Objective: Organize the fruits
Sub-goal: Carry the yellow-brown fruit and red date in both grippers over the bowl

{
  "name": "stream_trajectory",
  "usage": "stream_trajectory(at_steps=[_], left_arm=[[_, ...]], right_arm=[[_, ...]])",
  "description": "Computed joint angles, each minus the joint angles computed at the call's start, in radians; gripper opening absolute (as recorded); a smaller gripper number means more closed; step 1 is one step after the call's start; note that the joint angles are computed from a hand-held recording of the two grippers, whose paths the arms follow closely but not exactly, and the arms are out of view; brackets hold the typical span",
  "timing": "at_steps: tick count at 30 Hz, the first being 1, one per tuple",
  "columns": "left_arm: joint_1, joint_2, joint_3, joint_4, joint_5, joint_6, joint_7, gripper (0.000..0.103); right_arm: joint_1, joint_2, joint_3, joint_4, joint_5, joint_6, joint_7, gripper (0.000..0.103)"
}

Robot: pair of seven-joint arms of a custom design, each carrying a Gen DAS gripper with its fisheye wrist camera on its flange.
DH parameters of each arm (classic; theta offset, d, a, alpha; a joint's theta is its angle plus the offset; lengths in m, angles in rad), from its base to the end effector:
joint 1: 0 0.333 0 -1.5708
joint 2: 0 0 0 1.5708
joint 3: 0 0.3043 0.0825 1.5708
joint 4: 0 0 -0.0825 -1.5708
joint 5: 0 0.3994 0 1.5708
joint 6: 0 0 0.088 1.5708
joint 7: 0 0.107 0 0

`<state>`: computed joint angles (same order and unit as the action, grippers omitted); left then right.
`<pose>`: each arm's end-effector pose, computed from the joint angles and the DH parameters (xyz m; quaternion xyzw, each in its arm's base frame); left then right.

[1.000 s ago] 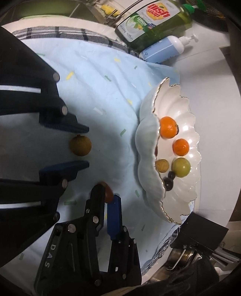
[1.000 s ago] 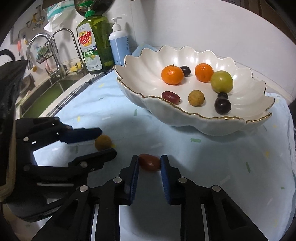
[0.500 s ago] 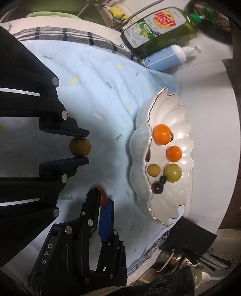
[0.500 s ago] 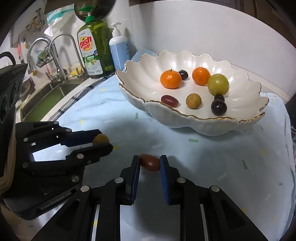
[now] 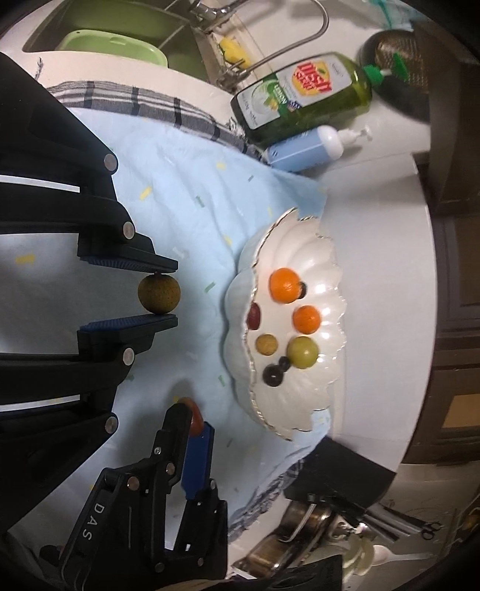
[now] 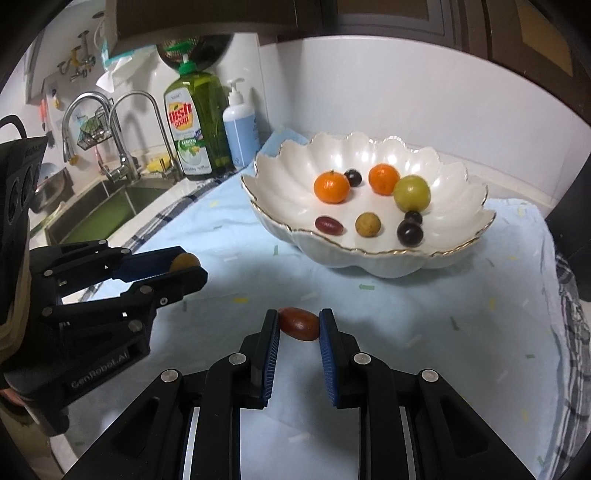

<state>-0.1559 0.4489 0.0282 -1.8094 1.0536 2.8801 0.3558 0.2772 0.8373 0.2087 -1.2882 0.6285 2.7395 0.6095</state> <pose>0.6706 -0.1382 0.3230 -0.6950 0.6095 -0.2291 0.3051 0.7331 0.3062 0.2976 -0.8582 0.3389 -0.1046 0.3711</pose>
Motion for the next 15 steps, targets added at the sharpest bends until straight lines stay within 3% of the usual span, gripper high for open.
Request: stream_trajectory(at_steps=[5,15], left_arm=[[-0.028,-0.043,0.026,-0.025,0.09,-0.007,-0.105,0.023],[-0.013,-0.113,-0.004,-0.062,0.237,-0.022,-0.249,0.023]], right_arm=[[-0.037,-0.057,0.045,-0.073,0.055,0.045,-0.072,0.023],[-0.088,-0.133,0.108,-0.148,0.2,0.093,-0.233,0.023]])
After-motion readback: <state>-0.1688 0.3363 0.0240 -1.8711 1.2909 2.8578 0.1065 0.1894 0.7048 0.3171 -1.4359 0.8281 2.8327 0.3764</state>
